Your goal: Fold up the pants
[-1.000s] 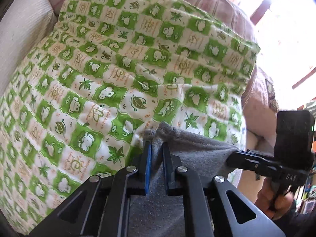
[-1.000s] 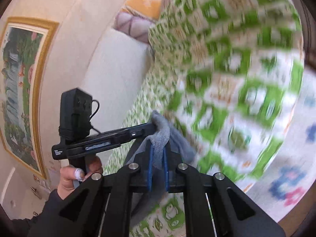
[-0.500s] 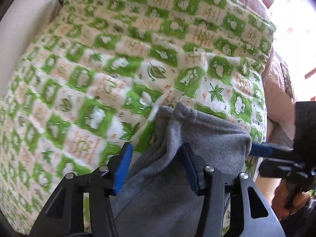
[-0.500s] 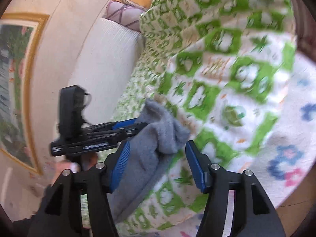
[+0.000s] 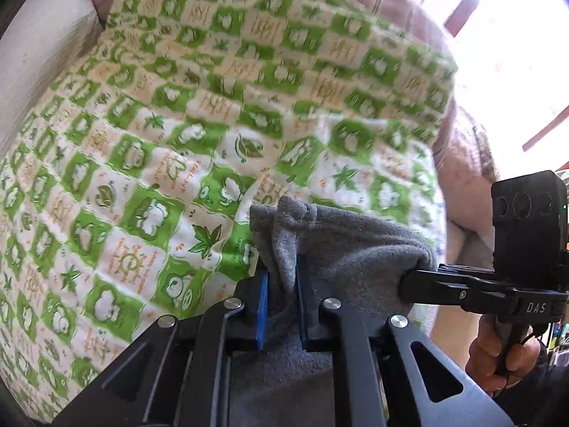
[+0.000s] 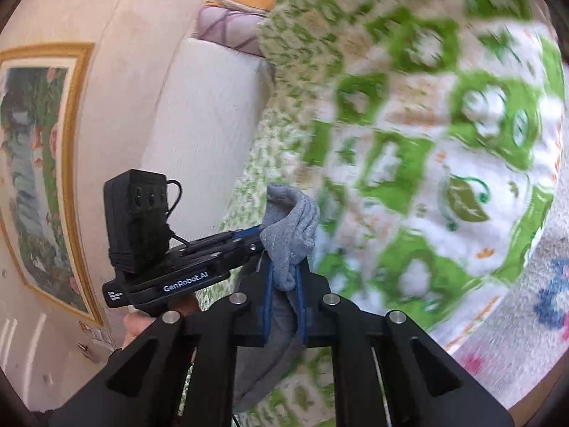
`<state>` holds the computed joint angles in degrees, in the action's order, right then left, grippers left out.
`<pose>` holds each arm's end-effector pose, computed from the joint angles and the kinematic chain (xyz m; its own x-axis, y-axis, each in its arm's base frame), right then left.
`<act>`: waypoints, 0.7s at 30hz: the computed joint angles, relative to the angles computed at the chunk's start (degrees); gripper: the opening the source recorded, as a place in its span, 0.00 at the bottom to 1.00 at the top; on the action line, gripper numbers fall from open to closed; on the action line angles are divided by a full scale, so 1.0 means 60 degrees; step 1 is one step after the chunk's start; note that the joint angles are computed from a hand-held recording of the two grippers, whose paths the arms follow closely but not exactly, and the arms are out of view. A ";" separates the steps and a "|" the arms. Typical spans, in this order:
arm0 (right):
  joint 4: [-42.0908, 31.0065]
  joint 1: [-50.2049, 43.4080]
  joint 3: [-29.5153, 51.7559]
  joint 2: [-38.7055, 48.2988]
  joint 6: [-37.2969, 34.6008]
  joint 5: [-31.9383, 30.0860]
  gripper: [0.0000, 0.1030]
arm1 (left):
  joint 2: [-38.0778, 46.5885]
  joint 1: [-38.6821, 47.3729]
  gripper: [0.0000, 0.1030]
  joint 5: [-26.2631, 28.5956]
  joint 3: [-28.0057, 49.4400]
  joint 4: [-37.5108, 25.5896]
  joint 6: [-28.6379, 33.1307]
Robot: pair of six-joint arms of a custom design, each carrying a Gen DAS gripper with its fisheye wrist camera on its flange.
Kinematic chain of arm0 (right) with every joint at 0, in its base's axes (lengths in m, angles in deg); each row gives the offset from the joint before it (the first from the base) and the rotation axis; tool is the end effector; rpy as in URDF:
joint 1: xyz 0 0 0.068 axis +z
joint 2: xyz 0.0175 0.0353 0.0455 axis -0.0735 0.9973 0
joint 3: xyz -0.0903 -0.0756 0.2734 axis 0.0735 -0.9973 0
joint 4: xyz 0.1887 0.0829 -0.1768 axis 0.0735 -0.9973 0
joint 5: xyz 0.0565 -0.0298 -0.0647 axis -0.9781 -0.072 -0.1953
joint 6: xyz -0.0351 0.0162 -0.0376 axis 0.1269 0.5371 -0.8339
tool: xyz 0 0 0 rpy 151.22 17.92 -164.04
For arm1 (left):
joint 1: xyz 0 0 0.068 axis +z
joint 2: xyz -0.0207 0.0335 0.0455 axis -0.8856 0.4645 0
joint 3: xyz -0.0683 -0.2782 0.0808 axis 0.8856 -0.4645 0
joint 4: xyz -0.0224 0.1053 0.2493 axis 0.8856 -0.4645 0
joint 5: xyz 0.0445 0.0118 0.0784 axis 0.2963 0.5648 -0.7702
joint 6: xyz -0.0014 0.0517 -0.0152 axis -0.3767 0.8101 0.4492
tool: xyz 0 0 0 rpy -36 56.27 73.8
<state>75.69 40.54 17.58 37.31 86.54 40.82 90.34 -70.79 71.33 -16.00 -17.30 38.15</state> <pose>0.2408 0.2309 0.1146 -0.6461 0.6919 -0.3222 0.0941 0.4912 0.8660 0.3236 -0.0640 0.1361 -0.5384 0.7460 -0.3919 0.8422 0.4918 -0.2209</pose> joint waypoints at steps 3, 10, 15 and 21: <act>-0.0892 0.0211 0.0467 -0.0542 -0.0445 0.0220 0.12 | -0.0545 0.0699 0.11 0.0601 0.0204 -0.0858 0.0603; -0.2173 0.0835 0.1587 -0.1233 -0.1368 0.0299 0.12 | -0.1025 0.2526 0.11 0.1810 0.1093 -0.2828 0.2179; -0.2552 0.1397 0.2755 -0.0998 -0.1845 0.0002 0.12 | -0.1110 0.4234 0.11 0.2466 0.1639 -0.4327 0.3723; -0.3028 0.2048 0.4672 0.0043 -0.2292 -0.0602 0.12 | -0.0347 0.6637 0.11 0.3052 0.2578 -0.6211 0.5849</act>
<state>57.52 52.83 45.61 37.57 72.79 37.21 88.27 -30.97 89.64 -0.53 -54.56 73.25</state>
